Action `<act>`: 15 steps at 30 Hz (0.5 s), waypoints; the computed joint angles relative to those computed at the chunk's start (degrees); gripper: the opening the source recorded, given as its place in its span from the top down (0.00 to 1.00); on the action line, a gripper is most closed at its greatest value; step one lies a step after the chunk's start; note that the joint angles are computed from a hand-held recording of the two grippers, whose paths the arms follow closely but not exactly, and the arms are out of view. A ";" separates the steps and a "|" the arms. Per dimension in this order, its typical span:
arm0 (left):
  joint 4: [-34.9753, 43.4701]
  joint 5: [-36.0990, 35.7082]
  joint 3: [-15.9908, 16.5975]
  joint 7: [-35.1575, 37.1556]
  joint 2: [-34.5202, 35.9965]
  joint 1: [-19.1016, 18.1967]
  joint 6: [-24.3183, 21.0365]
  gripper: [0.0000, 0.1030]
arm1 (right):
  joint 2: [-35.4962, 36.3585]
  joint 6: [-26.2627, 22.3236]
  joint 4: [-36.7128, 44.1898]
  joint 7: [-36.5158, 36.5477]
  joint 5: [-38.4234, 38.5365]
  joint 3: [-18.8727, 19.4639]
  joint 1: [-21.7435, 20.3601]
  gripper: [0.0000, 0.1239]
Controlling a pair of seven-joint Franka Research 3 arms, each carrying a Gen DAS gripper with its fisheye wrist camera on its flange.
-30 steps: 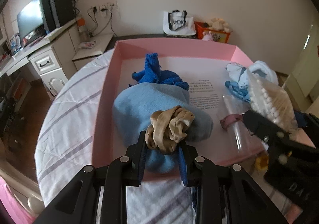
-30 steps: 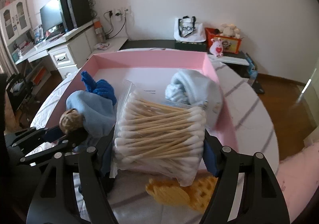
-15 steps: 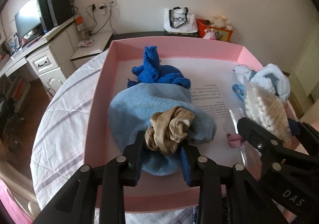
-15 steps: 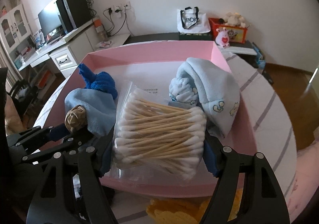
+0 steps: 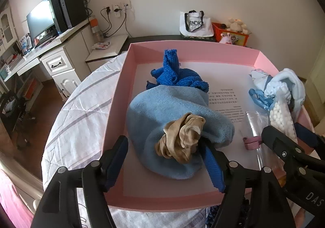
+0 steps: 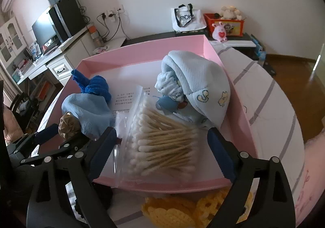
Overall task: Organize soft objects
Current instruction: 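Open both grippers and withdraw them up from the pink tray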
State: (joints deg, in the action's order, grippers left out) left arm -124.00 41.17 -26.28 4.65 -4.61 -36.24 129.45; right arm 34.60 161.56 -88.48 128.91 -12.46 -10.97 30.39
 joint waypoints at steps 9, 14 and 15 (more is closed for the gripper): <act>-2.59 -3.24 -1.14 0.20 -4.80 -0.51 -1.31 0.30 | -2.35 1.85 -3.62 1.30 -0.80 -0.90 1.03 0.27; -3.23 -2.83 -2.75 -2.34 -7.12 -0.96 -3.55 0.20 | -4.82 3.63 -6.96 3.85 -2.10 -2.16 2.38 0.23; -3.52 -3.23 -2.96 -2.56 -7.73 -1.19 -3.60 0.20 | -5.40 3.79 -7.57 4.03 -2.29 -2.10 2.43 0.23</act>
